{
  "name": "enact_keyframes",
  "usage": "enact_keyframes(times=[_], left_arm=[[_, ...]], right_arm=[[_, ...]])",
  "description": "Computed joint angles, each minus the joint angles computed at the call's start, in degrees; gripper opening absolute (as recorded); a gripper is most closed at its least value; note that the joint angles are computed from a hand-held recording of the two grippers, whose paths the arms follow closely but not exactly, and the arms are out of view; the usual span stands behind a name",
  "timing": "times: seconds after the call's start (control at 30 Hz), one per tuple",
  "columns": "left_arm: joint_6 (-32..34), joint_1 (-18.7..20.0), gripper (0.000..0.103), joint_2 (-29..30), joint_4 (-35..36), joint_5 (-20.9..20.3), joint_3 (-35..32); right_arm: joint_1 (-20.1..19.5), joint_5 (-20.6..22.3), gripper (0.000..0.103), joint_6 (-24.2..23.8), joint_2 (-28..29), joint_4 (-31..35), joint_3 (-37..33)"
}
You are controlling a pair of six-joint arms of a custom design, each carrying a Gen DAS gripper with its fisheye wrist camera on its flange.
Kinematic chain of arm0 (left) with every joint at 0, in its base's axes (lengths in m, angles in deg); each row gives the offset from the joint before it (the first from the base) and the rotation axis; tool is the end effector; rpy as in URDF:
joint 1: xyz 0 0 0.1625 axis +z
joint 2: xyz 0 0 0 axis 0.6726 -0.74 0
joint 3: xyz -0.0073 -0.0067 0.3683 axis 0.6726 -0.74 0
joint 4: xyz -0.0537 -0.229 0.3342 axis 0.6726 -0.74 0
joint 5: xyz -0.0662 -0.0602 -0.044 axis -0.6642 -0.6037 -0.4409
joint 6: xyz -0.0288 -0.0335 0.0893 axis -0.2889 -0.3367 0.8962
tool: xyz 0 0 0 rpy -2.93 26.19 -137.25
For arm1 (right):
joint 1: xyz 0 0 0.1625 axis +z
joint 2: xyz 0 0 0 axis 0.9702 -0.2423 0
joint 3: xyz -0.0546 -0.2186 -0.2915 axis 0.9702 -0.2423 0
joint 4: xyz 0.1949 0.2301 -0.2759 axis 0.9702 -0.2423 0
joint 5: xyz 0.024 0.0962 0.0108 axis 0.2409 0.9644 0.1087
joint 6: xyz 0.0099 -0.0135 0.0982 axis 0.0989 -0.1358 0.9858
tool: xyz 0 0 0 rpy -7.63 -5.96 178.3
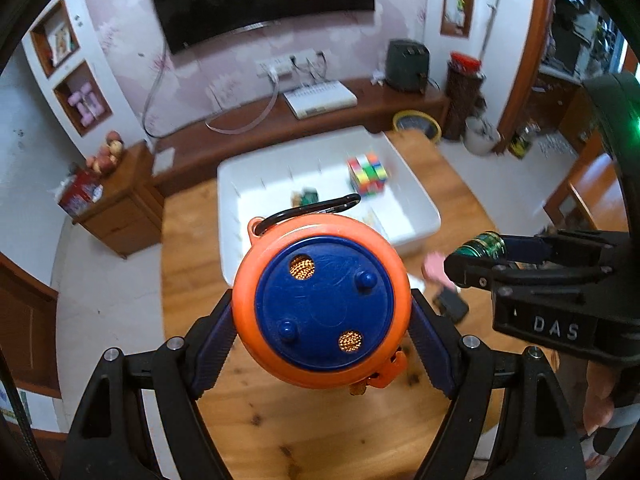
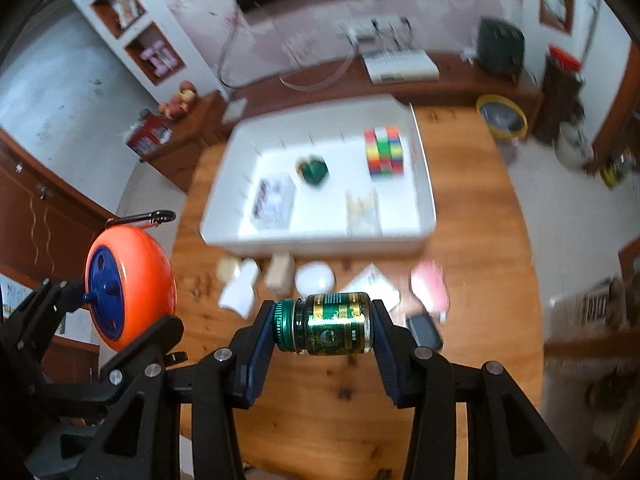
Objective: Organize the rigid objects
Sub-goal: 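Carry the reel and the can over the white bin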
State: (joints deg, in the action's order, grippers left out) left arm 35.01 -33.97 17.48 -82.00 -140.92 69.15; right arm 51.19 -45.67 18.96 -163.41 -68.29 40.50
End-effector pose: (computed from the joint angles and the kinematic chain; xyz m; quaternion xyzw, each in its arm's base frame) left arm -0.4764 -0.2634 0.2167 0.2948 0.8723 -0.1819 0.3451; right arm 0.2698 -0.2372 0.3598 0.0409 -0.9431 0.2163 0.2493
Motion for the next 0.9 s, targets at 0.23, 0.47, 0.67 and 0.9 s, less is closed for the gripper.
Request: enact_keyframes(times=[0.23, 0.47, 0.67, 0.9], left_arm=[[0.7, 3.3, 0.083, 5.1, 1.1, 6.9, -8.5], [2.6, 7.7, 0.083, 10.3, -1.7, 10.0, -14.7], [6.5, 12.5, 0.083, 15.0, -5.5, 8.9, -15.9], [13.8, 18.6, 0.083, 20.8, -12.3, 2.3, -15.0]], right_arm=[[0.8, -4.0, 0.046, -10.0, 5.7, -7.6, -7.0], [-1.3, -6.7, 0.046, -18.7, 9.5, -16.2, -10.3], [-6.7, -7.5, 0.046, -22.3, 12.9, -22.9, -8.8], [-13.0, -9.3, 0.046, -22.0, 16.1, -25.5, -4.5]])
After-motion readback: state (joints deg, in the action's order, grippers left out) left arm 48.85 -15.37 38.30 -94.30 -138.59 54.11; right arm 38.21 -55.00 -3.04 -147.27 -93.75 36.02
